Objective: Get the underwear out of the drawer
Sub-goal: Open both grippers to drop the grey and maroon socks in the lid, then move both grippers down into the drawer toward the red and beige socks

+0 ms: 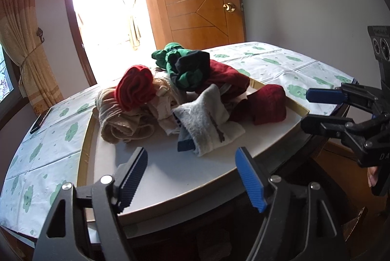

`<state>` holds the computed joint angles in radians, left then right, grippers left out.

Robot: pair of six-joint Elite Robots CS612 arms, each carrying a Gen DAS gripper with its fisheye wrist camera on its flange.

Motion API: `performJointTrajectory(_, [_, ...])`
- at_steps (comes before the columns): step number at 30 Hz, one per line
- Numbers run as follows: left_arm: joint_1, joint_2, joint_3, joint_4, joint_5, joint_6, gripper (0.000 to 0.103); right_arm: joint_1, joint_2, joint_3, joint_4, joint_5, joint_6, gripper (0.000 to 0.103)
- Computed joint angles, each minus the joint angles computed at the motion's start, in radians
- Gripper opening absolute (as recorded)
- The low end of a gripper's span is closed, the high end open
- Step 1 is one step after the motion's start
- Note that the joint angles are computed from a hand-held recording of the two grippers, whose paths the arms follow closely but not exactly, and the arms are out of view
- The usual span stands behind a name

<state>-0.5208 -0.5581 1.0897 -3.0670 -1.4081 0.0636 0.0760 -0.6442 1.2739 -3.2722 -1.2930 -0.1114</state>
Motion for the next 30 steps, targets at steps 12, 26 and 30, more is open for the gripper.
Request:
performJointTrajectory(12, [0.022,-0.058,0.163,-0.116,0.005,-0.053,0.078,0.048,-0.018,0.066,0.032,0.072,-0.165,0.065])
performJointTrajectory(26, [0.074,-0.099,0.275,-0.144,0.075,-0.181,0.082,0.135,0.033,-0.065,0.392,-0.011,-0.563,0.065])
performJointTrajectory(30, [0.087,-0.103,0.291,-0.152,0.072,-0.219,0.085,0.156,0.070,-0.143,0.479,-0.053,-0.618,0.065])
